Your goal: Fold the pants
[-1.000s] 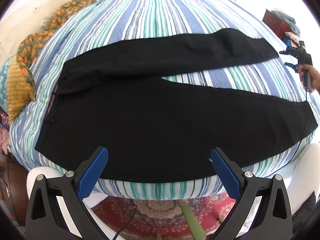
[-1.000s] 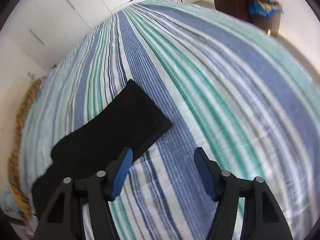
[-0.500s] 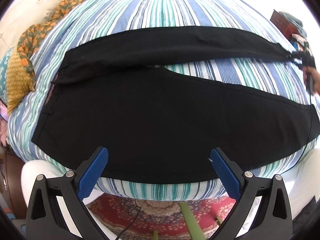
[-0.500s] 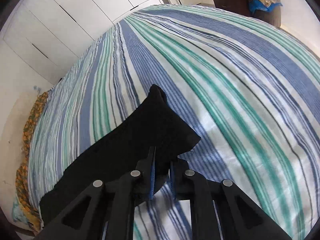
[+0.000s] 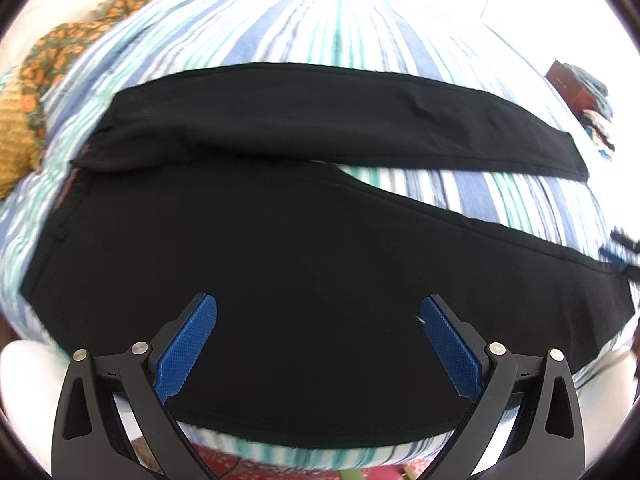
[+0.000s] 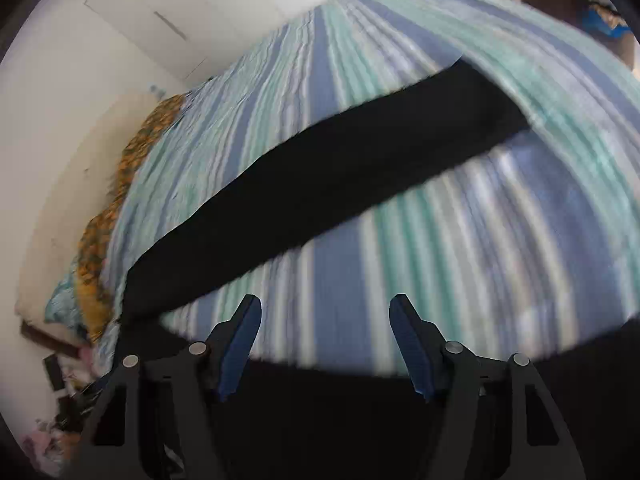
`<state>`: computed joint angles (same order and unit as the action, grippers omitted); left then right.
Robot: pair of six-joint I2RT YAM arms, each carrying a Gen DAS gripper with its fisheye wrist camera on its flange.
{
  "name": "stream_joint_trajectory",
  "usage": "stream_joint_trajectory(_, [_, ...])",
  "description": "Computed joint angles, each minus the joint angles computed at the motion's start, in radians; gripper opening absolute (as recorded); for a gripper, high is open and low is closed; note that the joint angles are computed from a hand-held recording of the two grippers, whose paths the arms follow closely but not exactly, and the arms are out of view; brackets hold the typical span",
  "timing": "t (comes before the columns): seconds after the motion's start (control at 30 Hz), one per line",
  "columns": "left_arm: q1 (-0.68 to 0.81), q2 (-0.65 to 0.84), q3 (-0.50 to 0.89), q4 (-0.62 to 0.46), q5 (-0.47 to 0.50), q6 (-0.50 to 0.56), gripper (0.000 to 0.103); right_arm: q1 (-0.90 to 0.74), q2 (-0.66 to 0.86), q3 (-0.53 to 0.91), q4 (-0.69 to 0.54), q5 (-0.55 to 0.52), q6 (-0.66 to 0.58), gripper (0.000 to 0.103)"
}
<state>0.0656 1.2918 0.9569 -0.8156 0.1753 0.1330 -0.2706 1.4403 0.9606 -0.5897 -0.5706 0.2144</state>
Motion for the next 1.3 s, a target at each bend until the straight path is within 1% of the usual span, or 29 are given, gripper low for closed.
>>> stream_joint_trajectory(0.07, [-0.065,0.029,-0.047,0.060,-0.023,-0.010,0.102,0.128,-0.083,-0.125,-0.002,-0.043,0.070,0.068])
stream_joint_trajectory(0.1, [-0.094,0.051,-0.062,0.077,-0.052,-0.009,0.102,0.186,-0.104,-0.180,0.012,-0.040,0.104,0.068])
stream_joint_trajectory(0.13, [-0.124,0.081,-0.078,0.092,-0.103,-0.002,0.102,0.237,-0.107,-0.216,0.025,-0.011,0.134,0.068])
stream_joint_trajectory(0.17, [-0.148,0.109,-0.092,0.101,-0.161,0.005,0.103,0.260,-0.121,-0.248,0.032,0.028,0.147,0.065])
stream_joint_trajectory(0.2, [-0.150,0.102,-0.110,0.116,-0.168,0.016,0.103,0.248,-0.148,-0.274,0.034,0.047,0.145,0.056])
stream_joint_trajectory(0.23, [-0.131,0.069,-0.134,0.133,-0.145,0.034,0.103,0.210,-0.160,-0.282,0.020,0.060,0.134,0.054])
stream_joint_trajectory(0.27, [-0.114,0.053,-0.138,0.126,-0.140,0.044,0.103,0.146,-0.147,-0.264,-0.008,0.078,0.122,0.054])
stream_joint_trajectory(0.33, [-0.081,0.042,-0.139,0.111,-0.139,0.068,0.103,-0.014,-0.144,-0.243,-0.078,0.092,0.090,0.055])
stream_joint_trajectory(0.4, [-0.052,0.038,-0.134,0.102,-0.146,0.084,0.103,-0.163,-0.138,-0.224,-0.136,0.125,0.026,0.055])
stream_joint_trajectory(0.43, [-0.041,0.040,-0.126,0.094,-0.154,0.089,0.103,-0.206,-0.135,-0.219,-0.146,0.154,0.007,0.055])
stream_joint_trajectory(0.47, [-0.033,0.042,-0.117,0.084,-0.161,0.091,0.103,-0.244,-0.133,-0.220,-0.144,0.150,0.003,0.055])
stream_joint_trajectory(0.5, [-0.029,0.045,-0.106,0.072,-0.174,0.090,0.103,-0.270,-0.127,-0.225,-0.135,0.123,0.015,0.055])
stream_joint_trajectory(0.53, [-0.027,0.045,-0.096,0.062,-0.190,0.088,0.103,-0.270,-0.131,-0.231,-0.128,0.118,0.032,0.055])
stream_joint_trajectory(0.6, [-0.031,0.043,-0.089,0.058,-0.222,0.082,0.103,-0.202,-0.148,-0.234,-0.096,0.188,0.081,0.057])
stream_joint_trajectory(0.63, [-0.033,0.042,-0.083,0.055,-0.241,0.080,0.102,-0.164,-0.167,-0.234,-0.091,0.228,0.101,0.063])
stream_joint_trajectory(0.7, [-0.033,0.037,-0.072,0.053,-0.273,0.082,0.102,-0.077,-0.204,-0.238,-0.076,0.290,0.162,0.069])
stream_joint_trajectory(0.77, [-0.037,0.017,-0.083,0.065,-0.304,0.086,0.102,-0.041,-0.231,-0.240,-0.072,0.291,0.173,0.069])
stream_joint_trajectory(0.8, [-0.037,0.010,-0.082,0.071,-0.317,0.090,0.102,-0.035,-0.251,-0.242,-0.079,0.289,0.159,0.069])
stream_joint_trajectory(0.83, [-0.034,-0.001,-0.087,0.076,-0.322,0.095,0.102,0.021,-0.254,-0.237,-0.066,0.310,0.184,0.069])
stream_joint_trajectory(0.87, [-0.029,-0.004,-0.085,0.080,-0.324,0.100,0.102,0.049,-0.266,-0.235,-0.066,0.314,0.173,0.069])
stream_joint_trajectory(0.93, [-0.012,0.006,-0.067,0.088,-0.316,0.111,0.102,0.196,-0.224,-0.197,-0.039,0.362,0.208,0.069])
stream_joint_trajectory(1.0, [0.021,0.033,-0.038,0.099,-0.292,0.135,0.102,0.335,-0.152,-0.142,-0.011,0.407,0.221,0.069])
stream_joint_trajectory(1.03, [0.054,0.070,-0.005,0.115,-0.277,0.162,0.102,0.394,-0.094,-0.101,0.005,0.414,0.219,0.069])
stream_joint_trajectory(1.1, [0.100,0.130,0.055,0.161,-0.258,0.167,0.102,0.493,0.027,-0.002,0.044,0.412,0.219,0.069])
stream_joint_trajectory(1.13, [0.135,0.174,0.094,0.189,-0.244,0.173,0.102,0.535,0.096,0.063,0.063,0.412,0.206,0.069])
stream_joint_trajectory(1.23, [0.220,0.358,0.265,0.242,-0.210,0.124,0.102,0.648,0.333,0.329,0.064,0.434,0.126,0.069])
stream_joint_trajectory(1.3, [0.256,0.468,0.348,0.291,-0.219,0.075,0.102,0.689,0.496,0.535,0.054,0.402,0.089,0.069])
